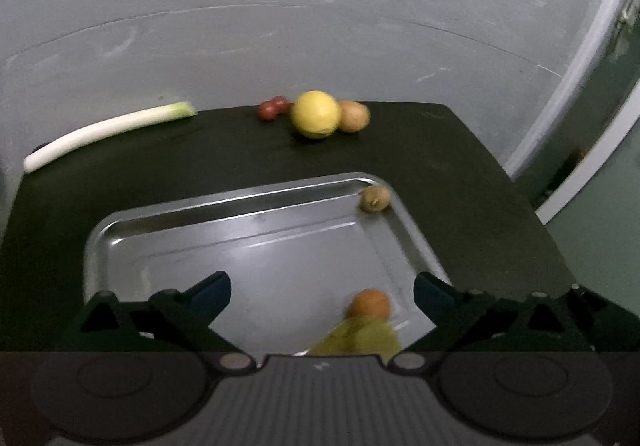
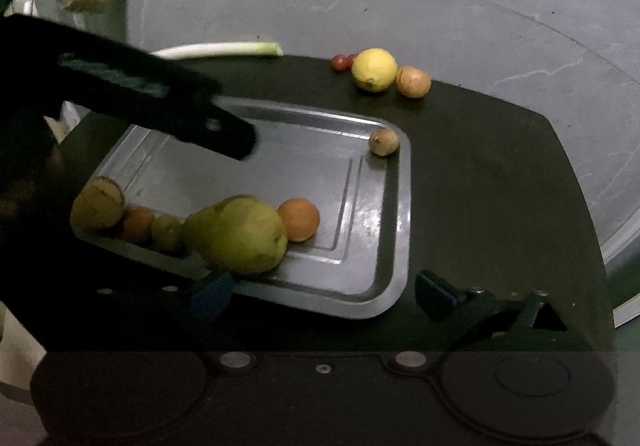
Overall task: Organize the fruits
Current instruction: 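Open both grippers to release the tomato and potato in the tray, then move both grippers from the tray toward the lemon and large potato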
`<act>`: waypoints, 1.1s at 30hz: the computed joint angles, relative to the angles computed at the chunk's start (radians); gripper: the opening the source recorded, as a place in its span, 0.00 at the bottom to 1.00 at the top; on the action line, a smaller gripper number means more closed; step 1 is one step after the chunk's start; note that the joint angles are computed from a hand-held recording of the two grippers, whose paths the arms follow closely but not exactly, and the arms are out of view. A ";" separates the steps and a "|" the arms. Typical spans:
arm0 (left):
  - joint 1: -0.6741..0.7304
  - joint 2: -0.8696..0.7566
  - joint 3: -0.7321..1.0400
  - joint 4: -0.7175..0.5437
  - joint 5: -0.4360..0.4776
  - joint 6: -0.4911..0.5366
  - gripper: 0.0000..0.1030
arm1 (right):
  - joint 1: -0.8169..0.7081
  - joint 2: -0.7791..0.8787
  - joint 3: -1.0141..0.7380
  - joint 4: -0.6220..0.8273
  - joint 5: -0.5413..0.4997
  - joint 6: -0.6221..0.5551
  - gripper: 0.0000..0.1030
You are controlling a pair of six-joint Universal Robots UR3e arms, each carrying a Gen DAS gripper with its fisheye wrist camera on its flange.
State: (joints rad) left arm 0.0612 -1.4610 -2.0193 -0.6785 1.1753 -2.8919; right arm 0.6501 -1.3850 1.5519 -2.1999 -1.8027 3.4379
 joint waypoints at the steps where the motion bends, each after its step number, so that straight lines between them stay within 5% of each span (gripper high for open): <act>1: 0.024 0.026 -0.016 -0.016 -0.008 0.012 0.98 | 0.006 0.010 -0.025 0.029 -0.001 0.002 0.96; 21: 0.544 0.466 -0.102 -0.691 -0.110 0.428 0.99 | 0.144 0.186 -0.357 0.256 -0.049 0.105 0.99; 33: 0.619 0.485 -0.135 -0.600 -0.072 0.474 0.99 | 0.170 0.302 -0.539 0.284 -0.087 0.058 0.99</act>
State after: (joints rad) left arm 0.6802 -0.9757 -2.1547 -1.2782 1.1029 -2.4178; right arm 0.8200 -1.0834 1.0127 -1.9159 -1.8896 3.4954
